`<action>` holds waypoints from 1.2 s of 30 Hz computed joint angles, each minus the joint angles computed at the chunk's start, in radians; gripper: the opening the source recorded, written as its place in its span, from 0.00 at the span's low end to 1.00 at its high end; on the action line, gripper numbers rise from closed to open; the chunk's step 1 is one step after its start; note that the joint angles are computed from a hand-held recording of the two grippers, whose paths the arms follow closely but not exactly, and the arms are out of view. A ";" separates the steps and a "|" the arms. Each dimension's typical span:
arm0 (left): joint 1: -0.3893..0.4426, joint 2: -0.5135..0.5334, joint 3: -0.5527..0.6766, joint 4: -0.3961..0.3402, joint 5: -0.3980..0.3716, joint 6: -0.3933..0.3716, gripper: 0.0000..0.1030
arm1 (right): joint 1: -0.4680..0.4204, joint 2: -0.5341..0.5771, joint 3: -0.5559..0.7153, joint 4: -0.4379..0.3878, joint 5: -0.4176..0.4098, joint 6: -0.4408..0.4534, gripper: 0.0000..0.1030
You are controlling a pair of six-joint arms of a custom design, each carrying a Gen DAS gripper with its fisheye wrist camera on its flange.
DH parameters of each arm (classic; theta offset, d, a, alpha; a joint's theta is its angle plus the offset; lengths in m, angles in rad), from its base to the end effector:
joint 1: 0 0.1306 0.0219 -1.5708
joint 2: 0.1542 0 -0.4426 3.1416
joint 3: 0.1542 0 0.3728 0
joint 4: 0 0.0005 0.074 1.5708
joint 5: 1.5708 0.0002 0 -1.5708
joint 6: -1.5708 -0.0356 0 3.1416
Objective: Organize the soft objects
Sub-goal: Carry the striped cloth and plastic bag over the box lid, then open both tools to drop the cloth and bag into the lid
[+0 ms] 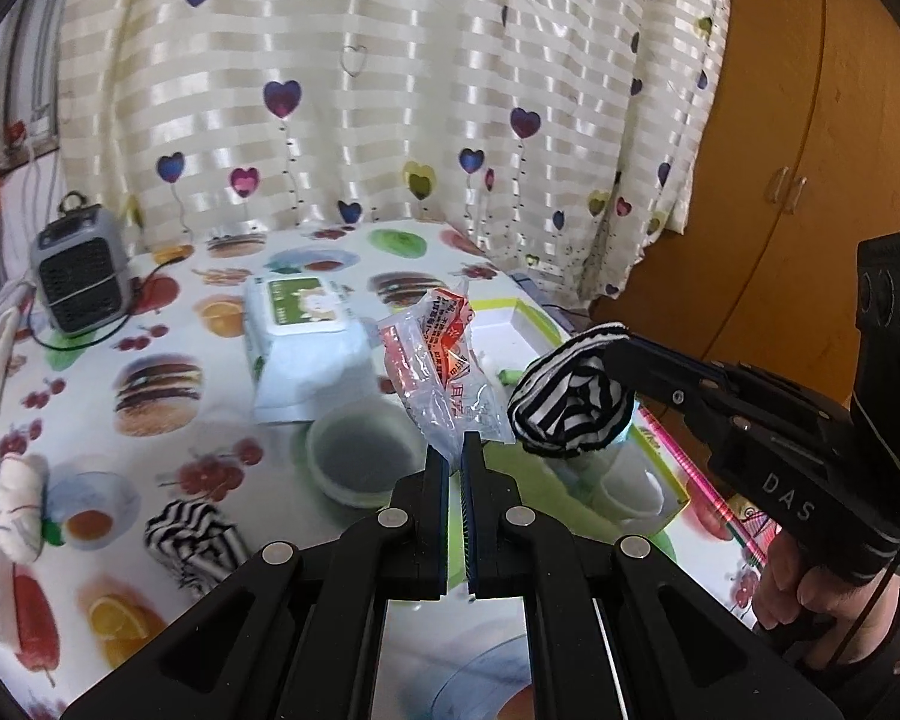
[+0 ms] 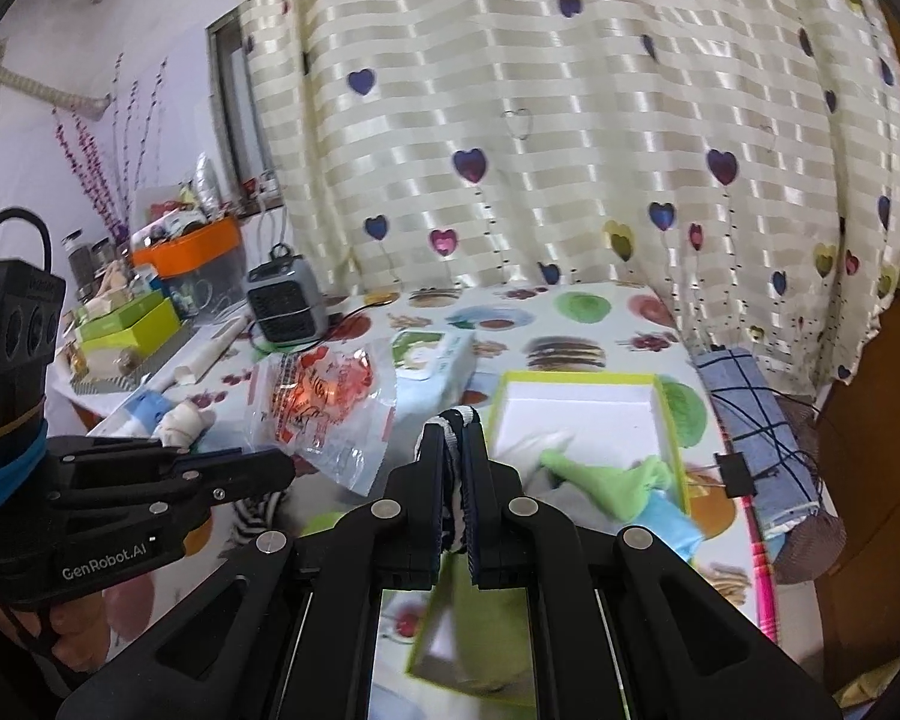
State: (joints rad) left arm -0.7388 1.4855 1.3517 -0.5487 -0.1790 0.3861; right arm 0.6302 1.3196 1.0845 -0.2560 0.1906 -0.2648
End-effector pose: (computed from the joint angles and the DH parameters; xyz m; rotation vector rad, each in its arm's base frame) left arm 0.3782 -0.3366 0.4535 0.3028 2.2516 -0.4037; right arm 0.3578 0.2520 0.4327 -0.2592 2.0552 0.3580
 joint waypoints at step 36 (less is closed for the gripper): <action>0.031 0.283 0.292 -0.097 0.124 -0.074 0.05 | -0.211 0.127 0.032 0.002 -0.068 -0.175 0.37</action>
